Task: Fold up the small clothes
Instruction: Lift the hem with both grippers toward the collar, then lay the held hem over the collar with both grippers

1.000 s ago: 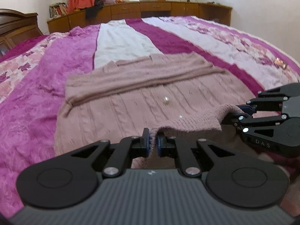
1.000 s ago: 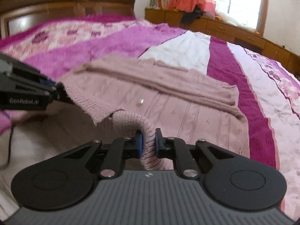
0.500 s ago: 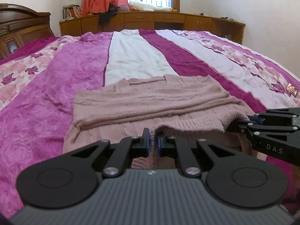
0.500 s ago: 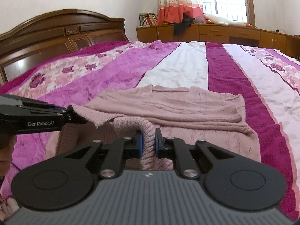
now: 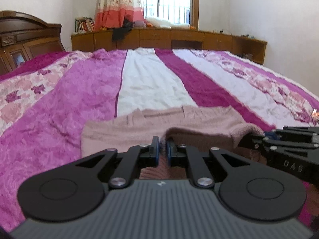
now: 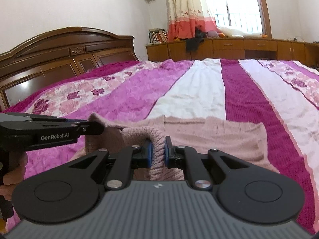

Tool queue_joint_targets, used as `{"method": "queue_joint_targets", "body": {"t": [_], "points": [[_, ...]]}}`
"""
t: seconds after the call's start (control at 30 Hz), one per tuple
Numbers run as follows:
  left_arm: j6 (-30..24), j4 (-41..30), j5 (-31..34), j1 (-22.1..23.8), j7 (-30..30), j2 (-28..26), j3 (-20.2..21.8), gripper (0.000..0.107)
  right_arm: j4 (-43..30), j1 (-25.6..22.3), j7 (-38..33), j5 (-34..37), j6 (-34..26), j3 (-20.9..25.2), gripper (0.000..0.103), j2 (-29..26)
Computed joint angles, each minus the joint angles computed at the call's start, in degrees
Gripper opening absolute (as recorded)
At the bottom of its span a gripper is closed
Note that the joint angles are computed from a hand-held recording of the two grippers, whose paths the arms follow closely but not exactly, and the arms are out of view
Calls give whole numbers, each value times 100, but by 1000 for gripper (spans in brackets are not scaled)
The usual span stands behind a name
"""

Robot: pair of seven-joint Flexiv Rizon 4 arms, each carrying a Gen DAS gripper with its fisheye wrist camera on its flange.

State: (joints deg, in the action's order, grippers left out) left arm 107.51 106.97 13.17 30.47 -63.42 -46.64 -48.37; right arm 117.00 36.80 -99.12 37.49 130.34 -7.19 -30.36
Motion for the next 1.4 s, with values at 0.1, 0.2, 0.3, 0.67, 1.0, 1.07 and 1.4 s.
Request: {"method": "queue_joint_targets", "body": {"t": [0.1,0.2,0.3,0.67,1.0,1.07,1.4], "points": [[111,-151,49,-47,0,-73,-57,9,-139,54,-157,10,25,-116,11,-4],[263,-330,176,-163,1,-150,-12,9,-314,9,-237,-8,-136,-166,9,-25],[259,-546,318,-248,3,-268,-10,8,-453,-185,-14,-195,-547,-131,9,-118],[-487,-940,-608,-968,346,-358,813,10,-988,-555,1291,-966,-1764,-412,11,-915],[-1227,-965,-1338,-823,917,-501,426,10,-674,-1039,2180,-1732,-1445,23,53,-915],[-1268,-977,-1539,-940,977,-472,552,11,-595,-1124,2351,-1905,-1393,95,53,-904],[-1445,-987,-2110,-1325,1273,-303,1042,10,-373,-1106,2922,-2500,-1224,-23,53,-943]]}}
